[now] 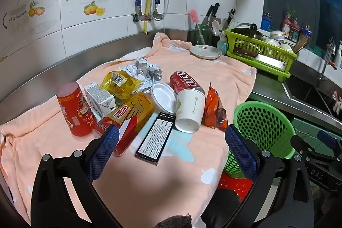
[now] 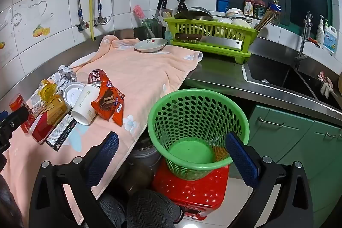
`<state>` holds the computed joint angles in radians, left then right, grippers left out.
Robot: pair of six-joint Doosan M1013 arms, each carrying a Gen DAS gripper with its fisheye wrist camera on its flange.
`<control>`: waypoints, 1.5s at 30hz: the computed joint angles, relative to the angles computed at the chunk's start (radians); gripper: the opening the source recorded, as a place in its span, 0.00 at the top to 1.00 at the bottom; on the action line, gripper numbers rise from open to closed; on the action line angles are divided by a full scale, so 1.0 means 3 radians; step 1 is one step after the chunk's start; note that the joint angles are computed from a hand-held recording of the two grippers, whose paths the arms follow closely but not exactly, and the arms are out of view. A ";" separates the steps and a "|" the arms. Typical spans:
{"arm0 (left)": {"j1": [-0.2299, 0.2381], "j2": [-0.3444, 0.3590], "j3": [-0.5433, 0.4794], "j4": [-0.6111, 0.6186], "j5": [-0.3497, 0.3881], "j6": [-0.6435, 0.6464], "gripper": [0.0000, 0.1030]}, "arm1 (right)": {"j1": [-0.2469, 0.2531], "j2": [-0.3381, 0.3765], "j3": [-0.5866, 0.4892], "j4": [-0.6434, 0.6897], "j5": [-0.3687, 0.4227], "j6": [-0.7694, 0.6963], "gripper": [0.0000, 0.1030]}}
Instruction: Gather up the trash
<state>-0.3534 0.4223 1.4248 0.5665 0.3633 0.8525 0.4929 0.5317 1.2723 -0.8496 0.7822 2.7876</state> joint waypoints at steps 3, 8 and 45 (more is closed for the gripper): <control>0.0002 0.0001 -0.0003 -0.0035 0.0004 0.0020 0.05 | -0.0001 0.0000 -0.0002 0.0006 0.0011 -0.0001 0.06; -0.0006 0.0001 -0.0008 -0.0013 0.0026 0.0001 0.05 | -0.0002 -0.0006 0.0012 -0.0001 0.0016 0.0024 0.06; 0.0001 0.0017 -0.0003 -0.0085 0.0005 0.0045 0.05 | -0.0012 -0.0016 0.0034 0.0007 -0.0002 0.0067 0.06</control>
